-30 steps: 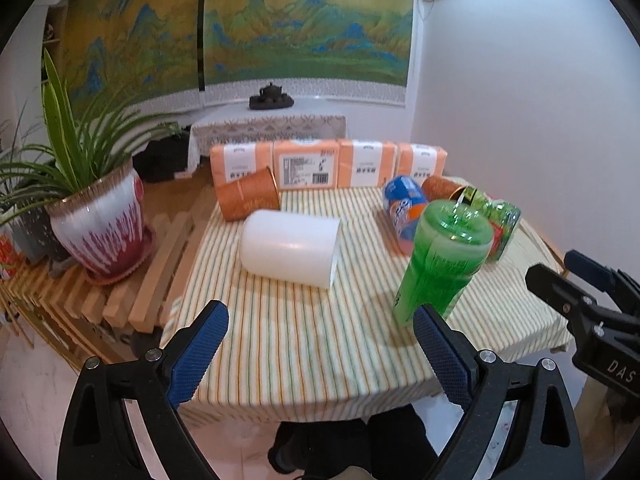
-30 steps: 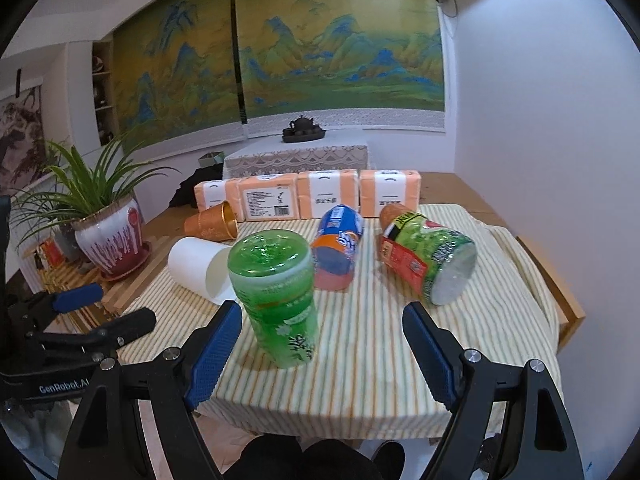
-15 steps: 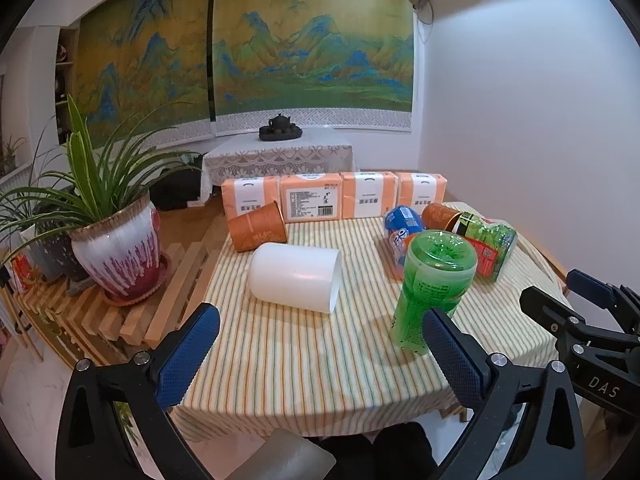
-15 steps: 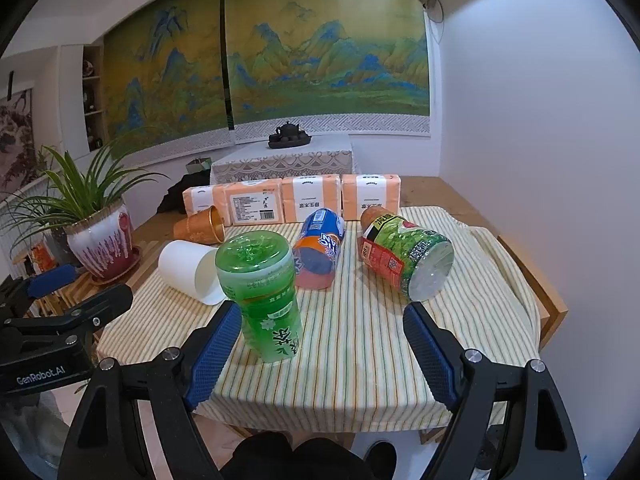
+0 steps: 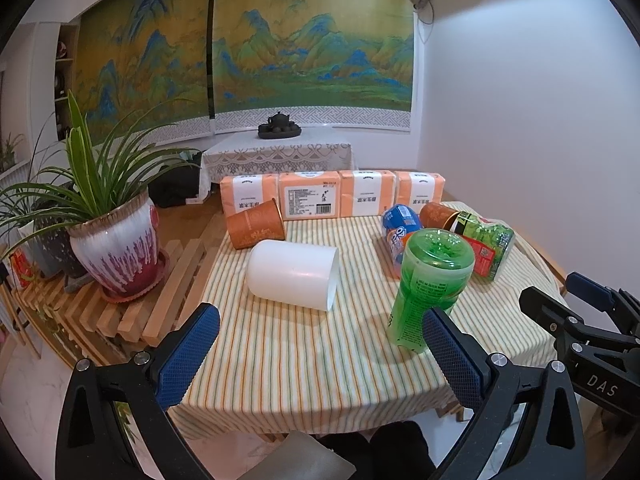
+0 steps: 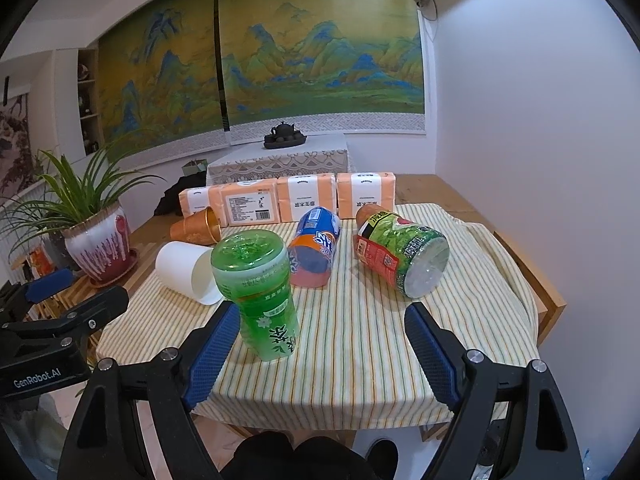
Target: Flip cup upside down
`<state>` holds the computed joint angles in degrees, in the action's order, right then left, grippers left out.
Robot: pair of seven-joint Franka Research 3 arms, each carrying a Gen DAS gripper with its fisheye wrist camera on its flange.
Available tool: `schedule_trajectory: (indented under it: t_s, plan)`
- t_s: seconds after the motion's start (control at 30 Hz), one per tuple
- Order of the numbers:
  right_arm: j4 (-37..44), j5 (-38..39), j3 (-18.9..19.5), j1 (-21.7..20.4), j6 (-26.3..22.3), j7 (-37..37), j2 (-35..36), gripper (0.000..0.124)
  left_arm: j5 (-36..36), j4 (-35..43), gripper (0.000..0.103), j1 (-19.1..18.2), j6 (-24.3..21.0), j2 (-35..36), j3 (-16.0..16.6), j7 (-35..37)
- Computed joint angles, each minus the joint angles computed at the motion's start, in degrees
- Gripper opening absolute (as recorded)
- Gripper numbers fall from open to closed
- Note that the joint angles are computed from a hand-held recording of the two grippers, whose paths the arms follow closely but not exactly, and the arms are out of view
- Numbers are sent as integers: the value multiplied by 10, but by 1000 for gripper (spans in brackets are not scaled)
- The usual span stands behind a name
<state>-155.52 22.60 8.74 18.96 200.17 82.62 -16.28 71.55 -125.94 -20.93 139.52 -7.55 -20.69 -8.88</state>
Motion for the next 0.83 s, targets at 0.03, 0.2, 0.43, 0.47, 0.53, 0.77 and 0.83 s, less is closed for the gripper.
schedule_trajectory:
  t_s: [0.03, 0.2, 0.43, 0.47, 0.53, 0.77, 0.83]
  plan:
    - [0, -4, -4, 3, 0, 2, 0, 81, 0, 0, 102, 0, 1, 0, 0, 0]
    - [1, -9, -7, 6, 1, 6, 2, 82, 0, -1, 102, 0, 2, 0, 0, 0]
    - [3, -7, -2, 1, -1, 7, 3, 82, 0, 2, 102, 0, 6, 5, 2, 2]
    - [3, -7, -3, 1, -1, 7, 4, 82, 0, 2, 102, 0, 6, 5, 2, 2]
    - [4, -6, -2, 0, -1, 7, 5, 82, 0, 3, 102, 0, 7, 6, 3, 3]
    - [7, -6, -5, 1, -2, 7, 9, 82, 2, 5, 102, 2, 11, 10, 5, 1]
    - [7, -11, -10, 4, -2, 10, 11, 82, 1, 7, 102, 2, 8, 12, 6, 3]
